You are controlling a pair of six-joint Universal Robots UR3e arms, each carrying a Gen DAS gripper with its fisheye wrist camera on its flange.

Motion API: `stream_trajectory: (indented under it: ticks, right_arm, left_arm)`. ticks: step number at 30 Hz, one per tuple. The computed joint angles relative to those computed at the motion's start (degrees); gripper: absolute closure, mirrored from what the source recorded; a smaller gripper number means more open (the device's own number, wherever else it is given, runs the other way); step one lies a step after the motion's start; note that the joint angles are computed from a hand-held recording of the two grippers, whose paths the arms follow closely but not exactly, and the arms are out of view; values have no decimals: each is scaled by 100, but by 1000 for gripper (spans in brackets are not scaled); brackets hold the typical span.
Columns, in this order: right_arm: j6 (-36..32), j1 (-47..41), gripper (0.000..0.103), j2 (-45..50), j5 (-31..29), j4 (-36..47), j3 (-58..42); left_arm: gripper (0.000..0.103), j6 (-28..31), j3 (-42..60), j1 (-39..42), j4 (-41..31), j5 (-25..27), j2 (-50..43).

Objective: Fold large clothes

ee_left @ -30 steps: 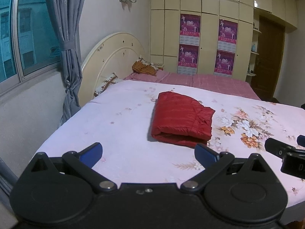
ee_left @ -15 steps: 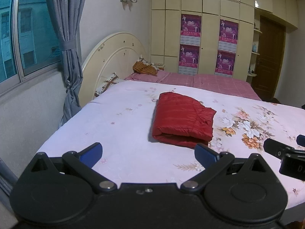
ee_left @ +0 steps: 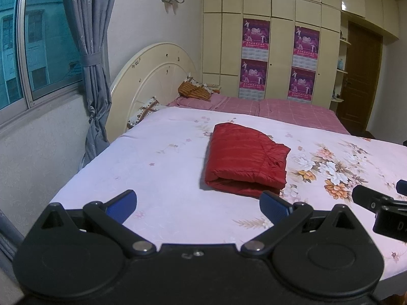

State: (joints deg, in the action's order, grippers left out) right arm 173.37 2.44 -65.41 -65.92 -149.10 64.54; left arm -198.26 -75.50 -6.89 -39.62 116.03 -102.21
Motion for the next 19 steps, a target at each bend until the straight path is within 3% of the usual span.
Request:
stream_trajectory:
  ticks: [19]
  right_arm:
    - [13,151,0,534,-281,300,-587]
  left_arm:
    - [2,282,95,307,418,-248,-424]
